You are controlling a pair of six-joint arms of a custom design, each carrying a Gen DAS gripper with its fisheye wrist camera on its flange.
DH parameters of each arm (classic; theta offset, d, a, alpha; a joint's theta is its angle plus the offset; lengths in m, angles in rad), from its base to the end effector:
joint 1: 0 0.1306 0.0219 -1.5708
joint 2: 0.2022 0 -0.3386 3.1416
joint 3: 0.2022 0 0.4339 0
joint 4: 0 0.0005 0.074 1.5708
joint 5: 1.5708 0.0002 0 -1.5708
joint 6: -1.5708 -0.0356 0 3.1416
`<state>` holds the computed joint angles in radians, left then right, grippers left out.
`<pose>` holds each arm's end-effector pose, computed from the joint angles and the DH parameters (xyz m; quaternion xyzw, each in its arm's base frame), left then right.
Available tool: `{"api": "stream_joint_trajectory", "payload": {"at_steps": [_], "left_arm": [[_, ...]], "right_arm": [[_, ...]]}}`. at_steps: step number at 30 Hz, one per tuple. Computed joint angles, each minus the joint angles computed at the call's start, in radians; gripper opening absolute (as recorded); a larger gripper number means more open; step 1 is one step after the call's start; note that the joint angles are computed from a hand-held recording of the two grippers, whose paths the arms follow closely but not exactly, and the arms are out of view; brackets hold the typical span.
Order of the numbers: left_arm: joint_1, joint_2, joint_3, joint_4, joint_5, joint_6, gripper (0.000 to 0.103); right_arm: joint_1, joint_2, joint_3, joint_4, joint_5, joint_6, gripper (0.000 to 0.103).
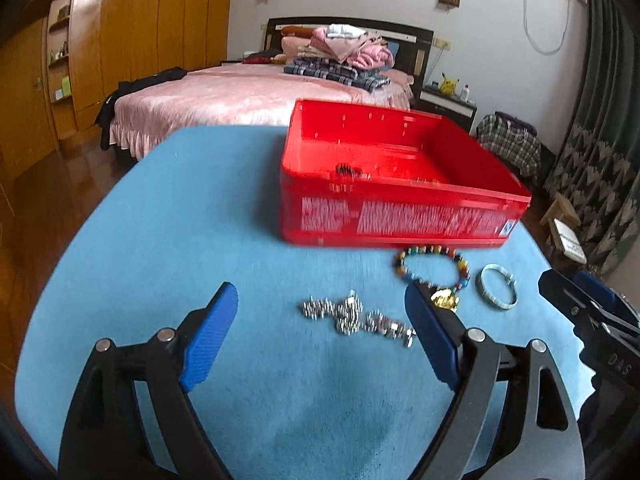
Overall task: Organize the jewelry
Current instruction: 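Move left tool to the silver chain necklace while right tool approaches the silver bangle, then close left tool on the silver chain necklace while right tool grasps the silver bangle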
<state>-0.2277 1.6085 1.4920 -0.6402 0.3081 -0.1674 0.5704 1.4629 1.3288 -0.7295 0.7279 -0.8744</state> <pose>0.5933 -0.1491 0.3348 0.2377 0.8778 -0.1526 0.3868 0.4751 0.2761 0.3331 0.2546 0.8479 -0.0366 0.4636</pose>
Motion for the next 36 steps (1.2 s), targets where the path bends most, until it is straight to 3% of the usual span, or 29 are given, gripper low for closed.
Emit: {"api": "stream_joint_trajectory", "payload": {"at_steps": [16, 30, 36], "left_arm": [[-0.005, 0.067, 0.053, -0.094, -0.01, -0.003, 0.078], [-0.016, 0.096, 0.095, -0.131, -0.032, 0.007, 0.078], [-0.018, 0.098, 0.097, -0.136, -0.018, -0.009, 0.066]], "right_arm": [[-0.005, -0.012, -0.037, 0.029, -0.036, -0.028, 0.094], [-0.007, -0.01, -0.036, 0.026, -0.042, -0.028, 0.094], [-0.006, -0.004, -0.031, 0.018, -0.046, -0.036, 0.094]]}}
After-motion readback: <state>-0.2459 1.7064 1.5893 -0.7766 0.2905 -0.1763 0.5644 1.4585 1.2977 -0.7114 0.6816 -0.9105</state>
